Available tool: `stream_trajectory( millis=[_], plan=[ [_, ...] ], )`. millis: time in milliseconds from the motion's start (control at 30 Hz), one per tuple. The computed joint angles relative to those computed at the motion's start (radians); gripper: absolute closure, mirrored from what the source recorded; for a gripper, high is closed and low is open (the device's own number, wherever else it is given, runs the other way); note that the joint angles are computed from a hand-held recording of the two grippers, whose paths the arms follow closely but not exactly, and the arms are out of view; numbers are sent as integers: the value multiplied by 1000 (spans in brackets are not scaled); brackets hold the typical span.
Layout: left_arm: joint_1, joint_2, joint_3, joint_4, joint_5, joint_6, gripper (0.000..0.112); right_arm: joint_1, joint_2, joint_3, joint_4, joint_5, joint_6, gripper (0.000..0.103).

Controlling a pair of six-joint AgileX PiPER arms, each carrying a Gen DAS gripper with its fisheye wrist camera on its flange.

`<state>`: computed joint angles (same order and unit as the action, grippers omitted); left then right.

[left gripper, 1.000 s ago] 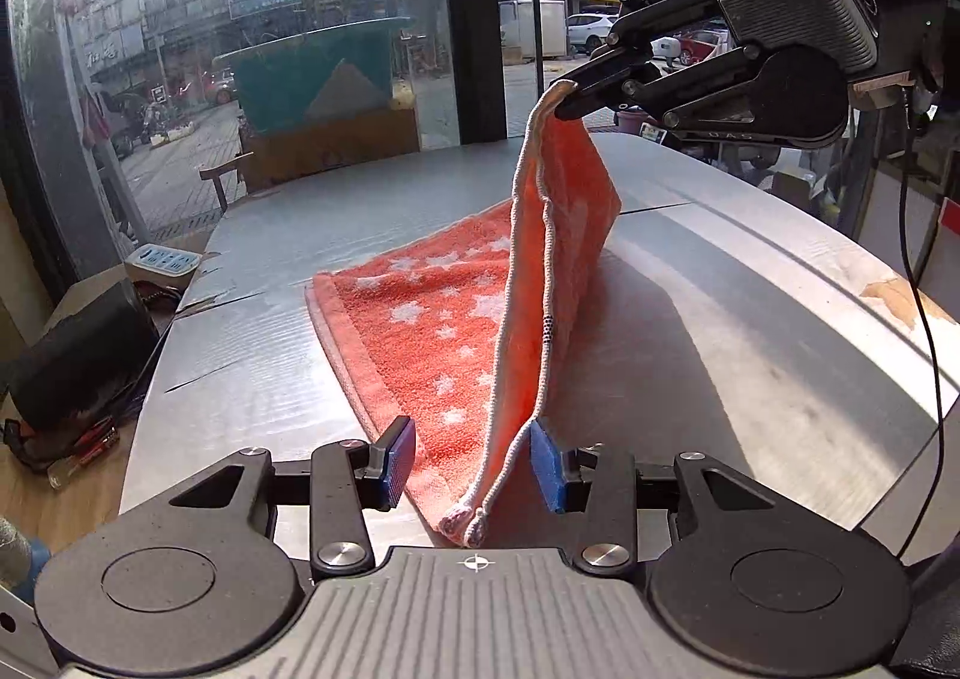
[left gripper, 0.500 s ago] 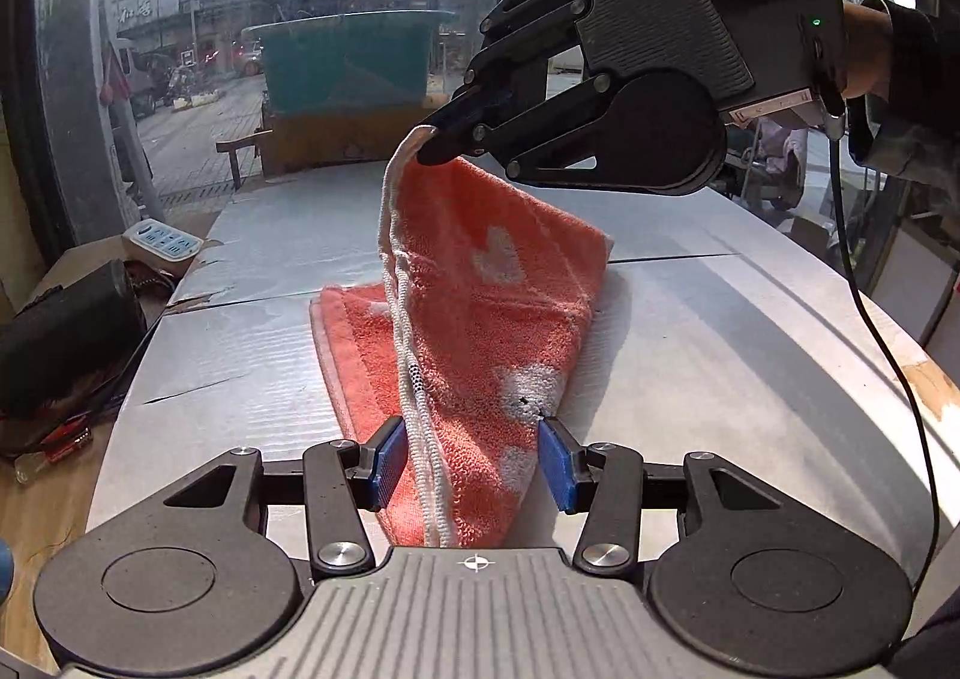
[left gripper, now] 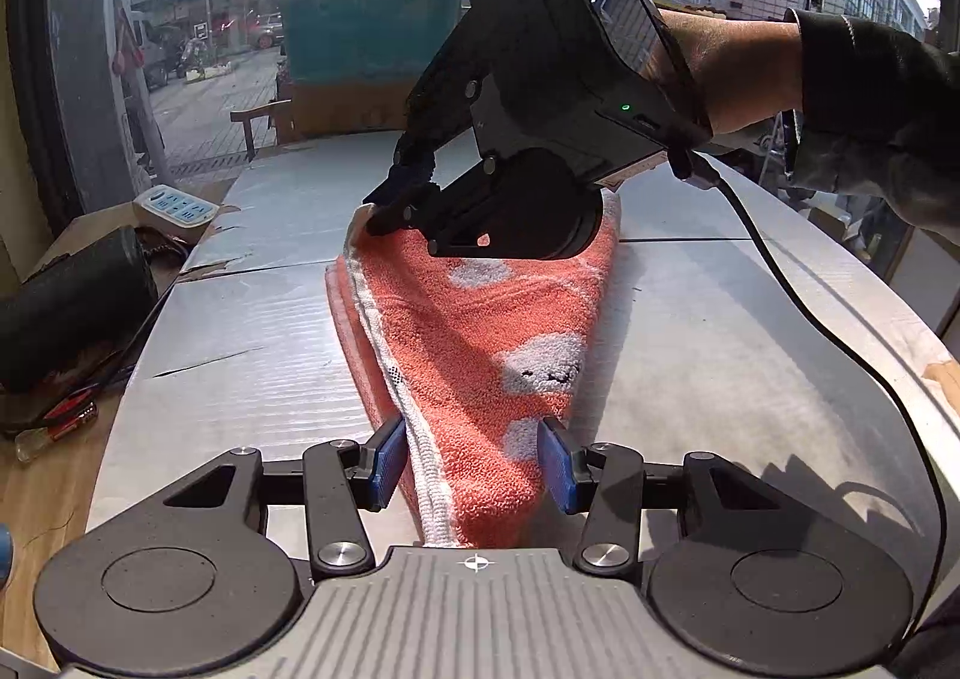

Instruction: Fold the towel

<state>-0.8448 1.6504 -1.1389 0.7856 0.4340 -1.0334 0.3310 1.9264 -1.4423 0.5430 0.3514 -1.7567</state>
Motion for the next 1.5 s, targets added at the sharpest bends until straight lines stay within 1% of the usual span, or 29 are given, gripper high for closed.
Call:
stream_trajectory(
  millis=[67, 100, 167, 200, 233, 300, 333, 400, 467, 533, 567, 633, 667, 733, 767, 833, 867, 967, 1100, 1167, 1233, 1267, 1333, 1367, 1400, 1500],
  plan=[
    [-2, -2, 0, 6, 4, -5, 63, -3, 4, 16, 81, -35, -71, 93],
    [-9, -7, 1, 12, 13, -12, 63, -8, 6, 24, 162, -57, -130, 91],
    [-36, -23, 1, 53, 51, -59, 63, -23, 4, 25, 269, -67, -176, 88],
    [-44, -27, -1, 76, 66, -82, 63, -32, 2, 21, 303, -63, -173, 87],
    [-53, -31, -1, 98, 78, -103, 63, -43, -3, 15, 304, -53, -138, 86],
    [-70, -47, 4, 138, 86, -137, 63, -67, -16, -1, 250, -19, -22, 86],
    [-77, -55, 7, 152, 86, -149, 63, -95, -25, -15, 211, 33, 53, 86],
    [-75, -57, 10, 143, 47, -128, 60, -149, -38, -31, 174, 132, 150, 86],
    [-81, -34, -8, 104, 36, -90, 59, -229, -27, -82, 143, 291, 270, 86],
    [-84, 3, -40, 53, 44, -42, 59, -296, 8, -145, 145, 432, 349, 86],
    [-86, 25, -60, 25, 55, -18, 59, -313, 23, -168, 144, 472, 376, 86],
    [-87, 67, -104, -30, 96, 24, 59, -315, 62, -216, 106, 512, 437, 86],
    [-84, 85, -117, -34, 109, 27, 59, -311, 78, -234, 84, 520, 465, 86],
    [-94, 106, -136, -10, 145, 10, 59, -311, 100, -249, 97, 513, 483, 86],
    [-101, 111, -142, -1, 159, 5, 59, -317, 117, -278, 99, 537, 517, 86],
    [-111, 121, -155, 13, 180, 0, 58, -338, 153, -357, 88, 617, 616, 86],
    [-114, 126, -160, 19, 187, -2, 58, -349, 156, -367, 86, 635, 641, 86],
    [-118, 140, -176, 28, 196, -2, 58, -394, 106, -305, 80, 643, 670, 86],
    [-118, 164, -205, 28, 187, 10, 56, -487, -28, -89, 138, 586, 682, 86],
    [-116, 186, -227, 28, 177, 27, 53, -544, -148, 98, 203, 516, 650, 86],
    [-124, 205, -249, 28, 173, 44, 52, -588, -278, 286, 267, 432, 596, 86],
    [-129, 215, -262, 27, 173, 57, 52, -607, -337, 366, 297, 396, 572, 86],
    [-139, 233, -290, 17, 177, 91, 52, -642, -434, 486, 343, 353, 512, 86],
    [-142, 236, -298, 11, 180, 105, 52, -654, -468, 519, 350, 347, 492, 86],
    [-145, 237, -306, 6, 183, 117, 52, -670, -486, 525, 341, 365, 485, 86],
    [-154, 219, -304, 15, 185, 112, 52, -729, -499, 495, 340, 445, 461, 86]
  ],
)
